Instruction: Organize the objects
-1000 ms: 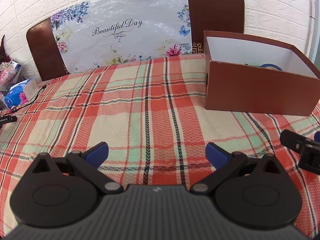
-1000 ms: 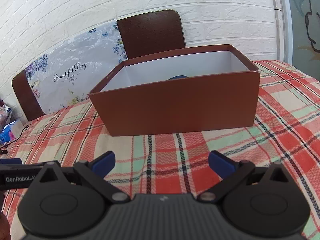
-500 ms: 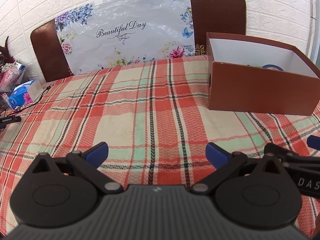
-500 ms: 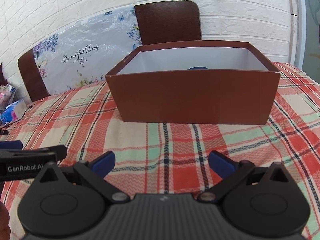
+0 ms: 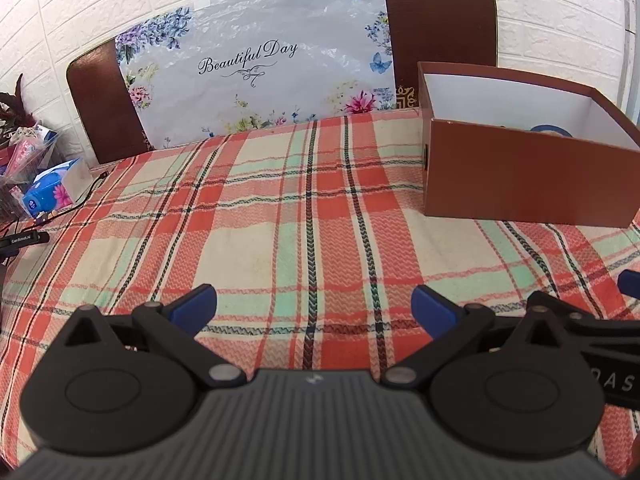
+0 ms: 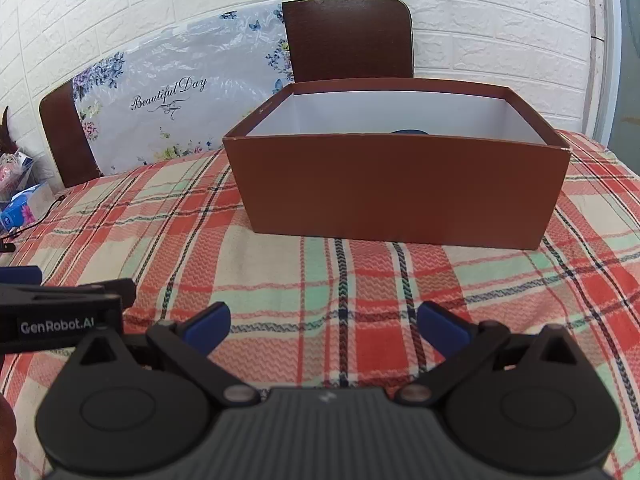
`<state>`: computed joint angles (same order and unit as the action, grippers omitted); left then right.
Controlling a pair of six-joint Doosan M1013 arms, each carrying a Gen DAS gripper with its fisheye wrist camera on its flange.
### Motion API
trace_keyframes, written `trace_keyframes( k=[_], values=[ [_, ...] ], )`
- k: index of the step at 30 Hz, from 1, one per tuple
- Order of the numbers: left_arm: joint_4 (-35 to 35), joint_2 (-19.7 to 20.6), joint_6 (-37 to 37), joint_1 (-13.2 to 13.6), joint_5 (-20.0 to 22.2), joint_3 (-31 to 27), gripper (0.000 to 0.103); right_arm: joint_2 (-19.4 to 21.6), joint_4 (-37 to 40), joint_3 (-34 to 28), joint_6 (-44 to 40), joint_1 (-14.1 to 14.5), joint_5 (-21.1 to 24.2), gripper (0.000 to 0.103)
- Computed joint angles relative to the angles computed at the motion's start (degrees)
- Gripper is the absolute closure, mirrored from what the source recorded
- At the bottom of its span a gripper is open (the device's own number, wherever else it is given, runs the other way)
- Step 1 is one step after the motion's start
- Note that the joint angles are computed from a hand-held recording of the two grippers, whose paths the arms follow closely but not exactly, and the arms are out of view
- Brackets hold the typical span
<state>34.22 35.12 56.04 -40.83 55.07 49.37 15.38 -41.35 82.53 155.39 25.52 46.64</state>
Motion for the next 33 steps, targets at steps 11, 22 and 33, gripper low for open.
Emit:
trace_keyframes(
  k=[11, 22, 33],
  values=[
    [-2.4, 0.4, 1.1, 0.3, 1.6, -0.8, 0.000, -0.1, 0.1, 0.1, 0.4, -0.1, 0.6, 0.000],
    [-3.7, 1.0, 1.3, 0.5, 3.1, -1.8, 0.000, 0.0, 0.1, 0.2, 0.5, -0.2, 0.9, 0.000],
    [-4.3, 0.9, 1.7, 0.6, 3.3, -1.7, 0.000, 0.6, 1.3, -0.6, 0.1, -0.2, 2.8, 0.000]
  ],
)
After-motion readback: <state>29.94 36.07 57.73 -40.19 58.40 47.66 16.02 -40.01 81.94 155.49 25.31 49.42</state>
